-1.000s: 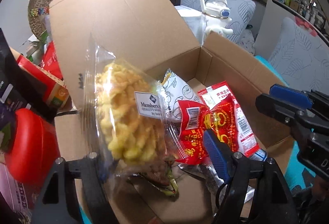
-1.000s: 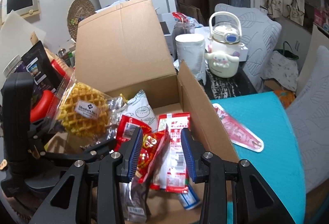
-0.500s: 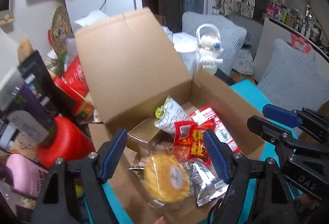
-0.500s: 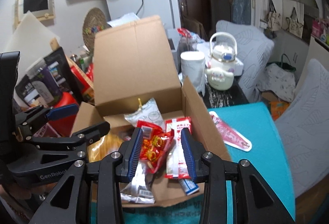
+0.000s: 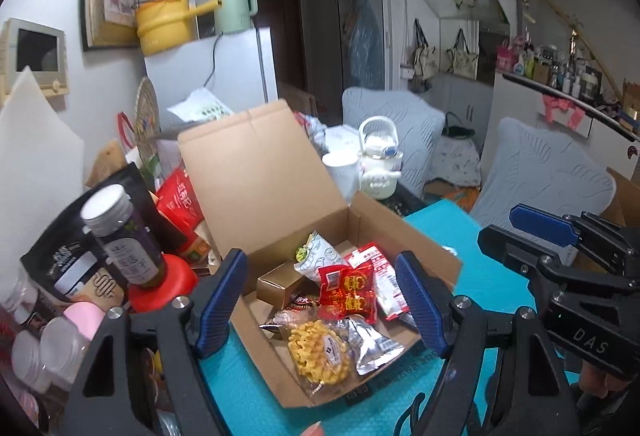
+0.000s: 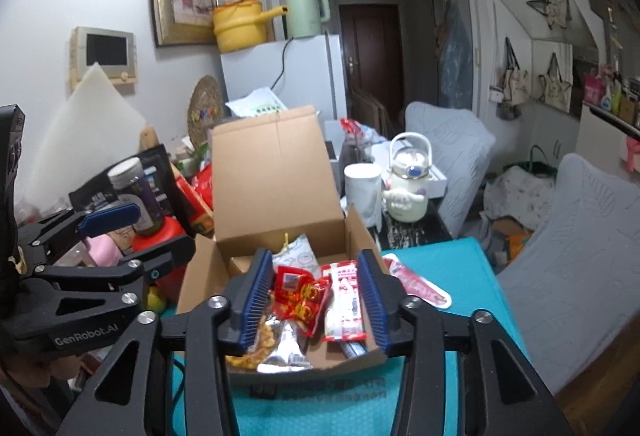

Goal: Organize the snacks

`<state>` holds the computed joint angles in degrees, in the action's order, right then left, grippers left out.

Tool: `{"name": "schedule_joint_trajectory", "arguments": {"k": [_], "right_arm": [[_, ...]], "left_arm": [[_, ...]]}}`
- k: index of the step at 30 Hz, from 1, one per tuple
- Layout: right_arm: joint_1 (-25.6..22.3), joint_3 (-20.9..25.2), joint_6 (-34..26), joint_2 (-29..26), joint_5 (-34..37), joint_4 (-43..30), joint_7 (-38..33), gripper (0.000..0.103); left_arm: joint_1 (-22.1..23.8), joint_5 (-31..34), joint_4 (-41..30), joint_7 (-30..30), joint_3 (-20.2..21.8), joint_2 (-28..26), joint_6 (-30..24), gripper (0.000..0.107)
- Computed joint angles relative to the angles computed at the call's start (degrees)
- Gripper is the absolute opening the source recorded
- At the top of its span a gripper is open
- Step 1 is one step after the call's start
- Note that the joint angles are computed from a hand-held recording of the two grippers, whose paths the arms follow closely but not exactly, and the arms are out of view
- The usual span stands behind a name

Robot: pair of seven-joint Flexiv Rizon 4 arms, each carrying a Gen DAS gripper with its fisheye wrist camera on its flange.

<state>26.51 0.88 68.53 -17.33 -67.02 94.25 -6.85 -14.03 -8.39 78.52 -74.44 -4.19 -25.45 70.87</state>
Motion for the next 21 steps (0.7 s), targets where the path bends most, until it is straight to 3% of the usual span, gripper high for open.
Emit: {"name": "schedule_joint_trajectory", "arguments": {"k": [11, 14, 21], "right_arm": [[-0.81, 4.11, -4.6, 7.3, -9.89, 8.22, 8.43, 0.067], [-0.99, 5.52, -6.57, 8.46, -11.1, 9.86, 10.45, 0.068], [-0.89, 8.28, -11.6, 10.63, -10.72, 13.89, 13.82, 0.07]], "left_arm": [[1.85, -5.68, 14.62, 4.57, -3.44, 9.19, 7.01, 0.076], [2.12, -7.77, 18.0, 6.6, -4.19, 10.91, 8.6, 0.076], [0.56, -6.08, 22.3, 4.09, -1.97, 13.24, 9.63, 0.076]]}}
